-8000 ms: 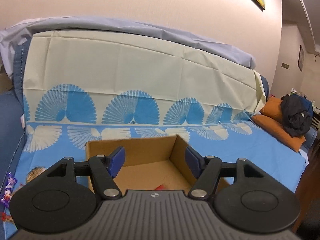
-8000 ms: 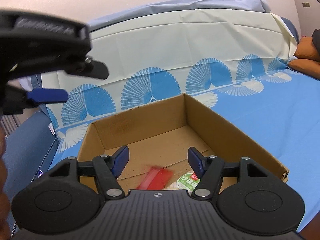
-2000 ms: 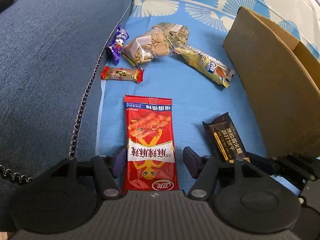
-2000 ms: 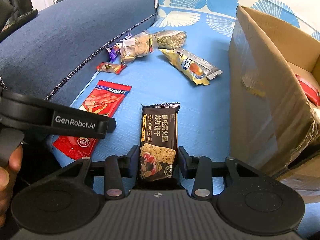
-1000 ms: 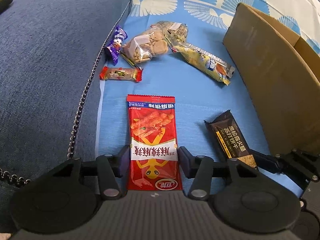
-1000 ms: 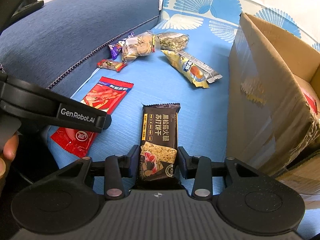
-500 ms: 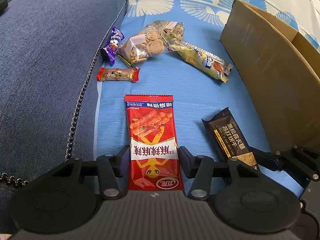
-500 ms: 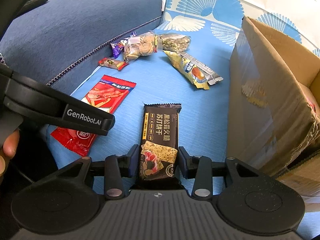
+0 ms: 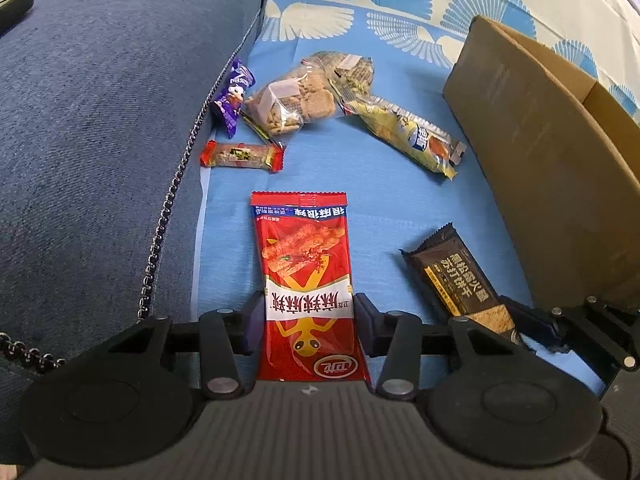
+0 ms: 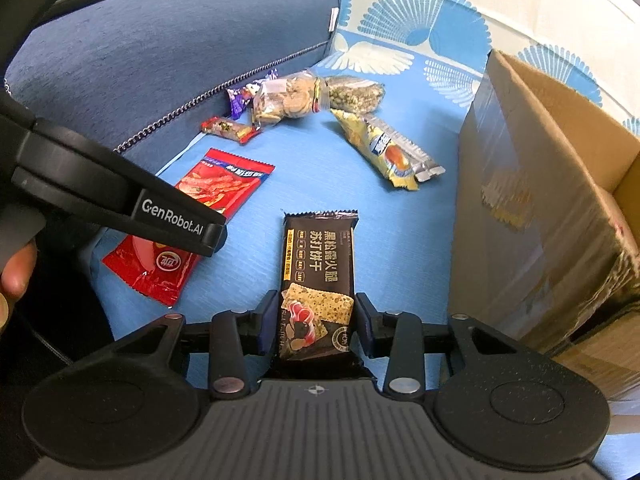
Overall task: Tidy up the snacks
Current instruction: 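Lift both held snacks and carry them over the cardboard box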
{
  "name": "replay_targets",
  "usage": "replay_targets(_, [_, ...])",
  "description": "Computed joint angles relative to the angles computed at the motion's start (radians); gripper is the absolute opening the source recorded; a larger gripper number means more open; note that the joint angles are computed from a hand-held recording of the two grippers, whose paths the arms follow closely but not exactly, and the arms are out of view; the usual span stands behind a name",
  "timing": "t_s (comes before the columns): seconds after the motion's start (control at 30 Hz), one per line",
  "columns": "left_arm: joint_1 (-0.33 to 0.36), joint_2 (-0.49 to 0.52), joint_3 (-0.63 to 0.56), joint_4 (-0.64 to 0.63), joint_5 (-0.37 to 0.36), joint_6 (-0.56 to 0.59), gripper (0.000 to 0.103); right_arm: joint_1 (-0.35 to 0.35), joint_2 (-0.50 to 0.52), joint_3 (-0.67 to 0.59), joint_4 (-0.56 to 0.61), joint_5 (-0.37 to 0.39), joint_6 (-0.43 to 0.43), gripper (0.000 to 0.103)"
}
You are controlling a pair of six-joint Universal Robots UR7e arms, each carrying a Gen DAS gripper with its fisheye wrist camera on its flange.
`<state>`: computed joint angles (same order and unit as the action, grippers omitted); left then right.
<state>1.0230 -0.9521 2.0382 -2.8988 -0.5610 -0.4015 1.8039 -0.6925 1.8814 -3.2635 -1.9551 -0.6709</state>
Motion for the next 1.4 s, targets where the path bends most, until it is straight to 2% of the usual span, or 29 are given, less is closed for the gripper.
replay_targets(0.17, [-0.003,0.000,0.009,-0.039,-0.002,0.014,0.050,-0.001,-0.005,-0.005,-0.034,0.013,0.034,0.041])
replay_targets(0.4, [-0.017,0.010,0.041,-0.202,0.007,0.092,0.049,-0.002,-0.026,0.006,-0.075,0.090,0.053,0.041])
replay_targets(0.73, [-0.059,0.054,0.095,-0.626,0.032,0.282,0.049,0.006,-0.046,0.010,-0.141,0.164,0.031,0.041])
replay_targets(0.83, [-0.067,0.060,0.102,-0.688,0.041,0.304,0.049,0.006,-0.057,0.013,-0.176,0.192,0.011,0.041])
replay_targets(1.13, [-0.091,0.095,0.082,-0.750,0.074,0.399,0.050,-0.012,-0.091,0.023,-0.259,0.281,-0.009,0.041])
replay_targets(1.23, [-0.093,0.085,0.078,-0.698,0.086,0.337,0.050,-0.021,-0.103,0.021,-0.268,0.295,0.011,0.041])
replay_targets(1.4, [-0.092,0.049,0.060,-0.532,0.092,0.174,0.050,-0.035,-0.110,0.000,-0.275,0.308,0.064,0.041])
